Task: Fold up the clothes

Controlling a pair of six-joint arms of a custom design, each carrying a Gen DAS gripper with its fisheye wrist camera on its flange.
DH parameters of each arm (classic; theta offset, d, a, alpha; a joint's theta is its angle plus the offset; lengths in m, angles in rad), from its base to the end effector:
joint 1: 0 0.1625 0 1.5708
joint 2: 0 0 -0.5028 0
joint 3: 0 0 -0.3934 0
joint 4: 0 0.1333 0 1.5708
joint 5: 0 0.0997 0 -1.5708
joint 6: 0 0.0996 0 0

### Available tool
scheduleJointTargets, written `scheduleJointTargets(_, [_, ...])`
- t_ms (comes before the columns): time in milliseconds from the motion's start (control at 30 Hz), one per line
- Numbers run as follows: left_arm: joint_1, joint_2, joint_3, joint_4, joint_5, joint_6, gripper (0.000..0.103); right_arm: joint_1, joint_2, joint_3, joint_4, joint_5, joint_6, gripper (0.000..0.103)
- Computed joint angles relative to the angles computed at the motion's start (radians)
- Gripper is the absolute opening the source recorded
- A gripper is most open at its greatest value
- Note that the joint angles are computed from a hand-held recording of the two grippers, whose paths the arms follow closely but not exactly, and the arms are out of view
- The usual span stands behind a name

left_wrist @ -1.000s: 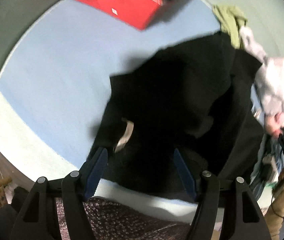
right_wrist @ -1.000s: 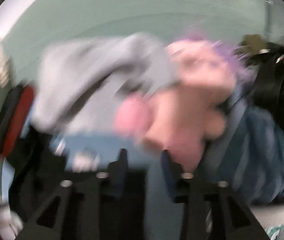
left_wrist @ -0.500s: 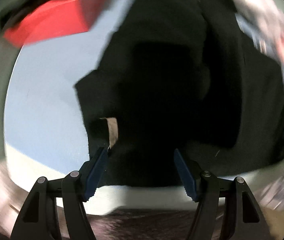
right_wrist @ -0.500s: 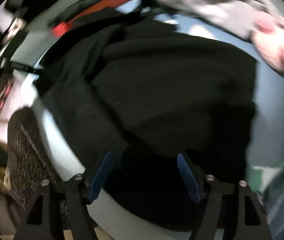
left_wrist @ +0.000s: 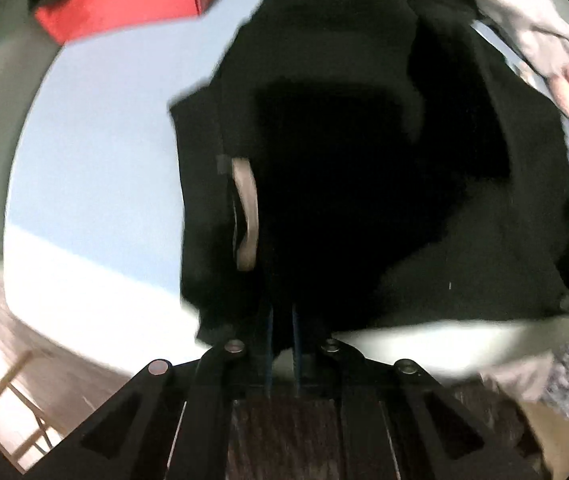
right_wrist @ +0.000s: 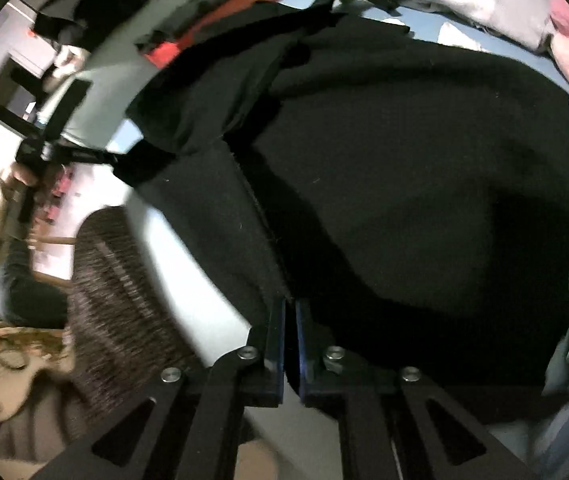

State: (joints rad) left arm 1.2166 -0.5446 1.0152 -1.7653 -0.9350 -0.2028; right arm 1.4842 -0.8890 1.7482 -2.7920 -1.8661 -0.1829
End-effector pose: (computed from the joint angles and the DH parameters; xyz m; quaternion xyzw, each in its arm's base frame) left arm -0.1160 -0.8685 0.1403 0.1140 0.9349 0.0406 0.3336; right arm 0.0433 -0.7071 0.2012 0.0204 -0.9731 0.1570 0.1673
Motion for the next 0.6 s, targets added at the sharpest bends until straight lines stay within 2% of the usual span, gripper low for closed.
scheduleJointTargets(133, [0.018,-0.086,0.145,-0.044,-0.098,-0.019,0.007,-0.045,-0.048,0.103,0.079,0.037,0.024,0.004])
scheduleJointTargets(200, [0.019,-0.102,0.169,-0.065,-0.105,-0.032,0.007,-0.067,-0.05,0.136,0.081,0.039,0.047,0.005])
scheduleJointTargets(267, [0.008,-0.097,0.163,-0.074,-0.067,-0.021,0.007,-0.085,-0.07,0.149,0.05,0.077,0.069,0.005])
scheduleJointTargets(300, [0.001,-0.093,0.158,-0.078,-0.045,-0.012,0.008,-0.083,-0.083,0.149,0.034,0.069,0.067,0.011])
scheduleJointTargets(333, [-0.006,-0.085,0.15,-0.081,-0.026,0.008,0.012,-0.079,-0.095,0.15,0.016,0.057,0.063,0.027])
scheduleJointTargets(367, [-0.018,-0.075,0.14,-0.086,-0.001,0.044,0.019,-0.078,-0.1,0.142,-0.004,0.048,0.057,0.042])
scheduleJointTargets(400, [-0.032,-0.069,0.142,-0.103,0.027,0.089,0.025,-0.078,-0.105,0.132,-0.023,0.04,0.052,0.043])
scheduleJointTargets(467, [-0.059,-0.059,0.159,-0.152,0.084,0.201,0.064,-0.078,-0.13,0.116,-0.042,0.024,0.031,0.043])
scheduleJointTargets(500, [-0.07,-0.052,0.169,-0.16,0.108,0.258,0.069,-0.075,-0.14,0.119,-0.059,0.008,0.03,0.043])
scheduleJointTargets(600, [-0.096,-0.032,0.199,-0.168,0.164,0.402,0.07,-0.092,-0.176,0.118,-0.077,-0.043,0.047,0.047])
